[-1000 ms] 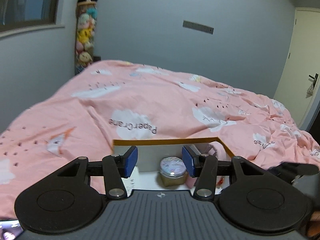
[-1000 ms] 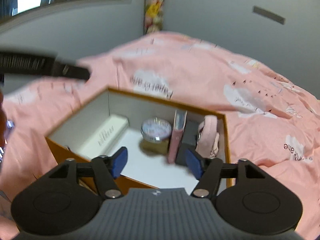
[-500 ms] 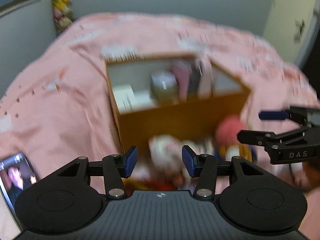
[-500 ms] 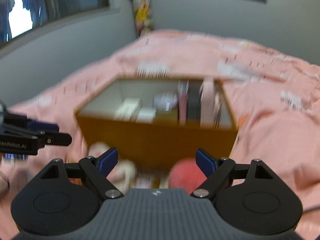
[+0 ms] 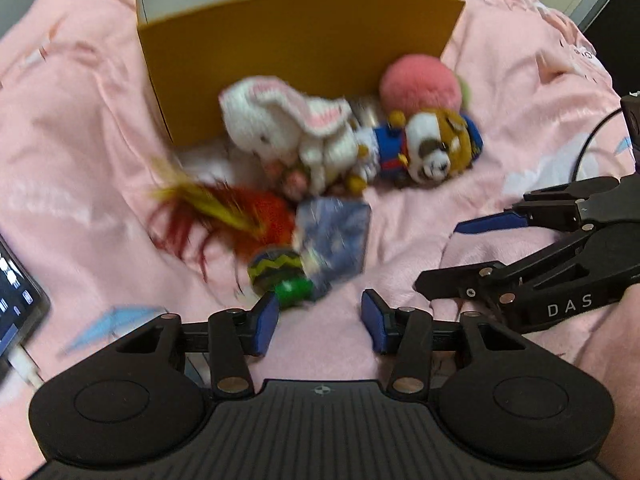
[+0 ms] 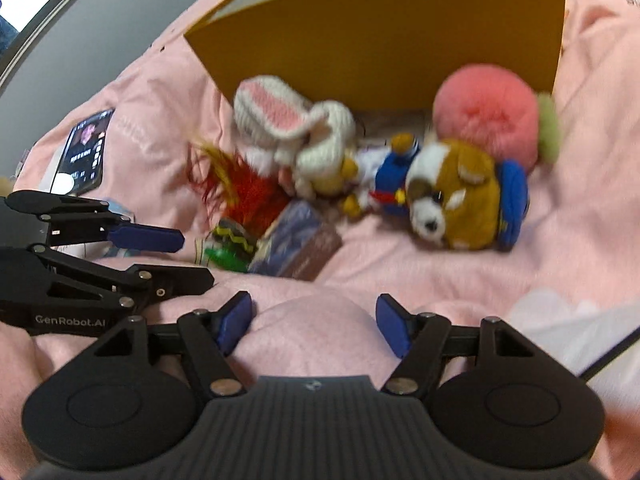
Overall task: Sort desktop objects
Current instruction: 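Reach the left gripper to the white bunny plush while the right gripper reaches the red panda plush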
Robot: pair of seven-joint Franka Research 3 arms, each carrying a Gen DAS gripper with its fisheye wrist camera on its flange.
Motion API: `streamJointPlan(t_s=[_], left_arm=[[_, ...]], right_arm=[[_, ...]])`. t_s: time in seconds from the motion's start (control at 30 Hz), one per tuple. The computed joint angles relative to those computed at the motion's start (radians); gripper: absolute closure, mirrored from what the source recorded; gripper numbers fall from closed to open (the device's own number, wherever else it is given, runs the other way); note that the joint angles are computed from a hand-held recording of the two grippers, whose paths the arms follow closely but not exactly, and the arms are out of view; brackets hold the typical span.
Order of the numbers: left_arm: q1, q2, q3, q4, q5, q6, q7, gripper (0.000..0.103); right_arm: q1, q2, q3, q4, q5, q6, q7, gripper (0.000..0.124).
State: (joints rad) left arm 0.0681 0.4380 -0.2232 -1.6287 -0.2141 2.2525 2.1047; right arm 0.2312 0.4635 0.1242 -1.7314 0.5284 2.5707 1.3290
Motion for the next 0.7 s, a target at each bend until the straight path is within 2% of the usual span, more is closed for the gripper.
streamJointPlan(t_s=[0.07, 0.23, 0.37, 0.47, 0.6, 0.7], left_arm=[[0.006, -0.007, -0.005, -0.009, -0.012, -0.022, 0.007, 0.054], [0.008, -0.01, 0.0, -0.012, -0.031, -0.036, -0.001, 0.054], [0.007, 0.013, 0.005, 0.018, -0.034, -0.026, -0.027, 0.052], [0.011, 0.042, 0.008, 0.072, -0.039, -0.03, -0.068, 0.05], [-0.002, 0.093, 0.017, 0.146, 0.001, -0.024, -0.124, 0.05], [-0.012, 0.169, 0.023, 0.248, 0.034, -0.074, -0.187, 0.05]], right_arm=[[0.002, -0.012, 0.002, -0.018, -0.001, -0.007, -0.002, 0.054], [0.004, -0.02, 0.003, -0.023, 0.002, -0.023, -0.009, 0.054], [-0.006, 0.017, 0.001, 0.036, 0.003, -0.073, -0.012, 0.053], [-0.012, 0.049, -0.002, 0.09, 0.0, -0.096, -0.016, 0.054], [-0.017, 0.076, -0.004, 0.142, -0.005, -0.073, -0.023, 0.055], [-0.041, 0.121, 0.005, 0.211, 0.024, -0.123, 0.0, 0.06]])
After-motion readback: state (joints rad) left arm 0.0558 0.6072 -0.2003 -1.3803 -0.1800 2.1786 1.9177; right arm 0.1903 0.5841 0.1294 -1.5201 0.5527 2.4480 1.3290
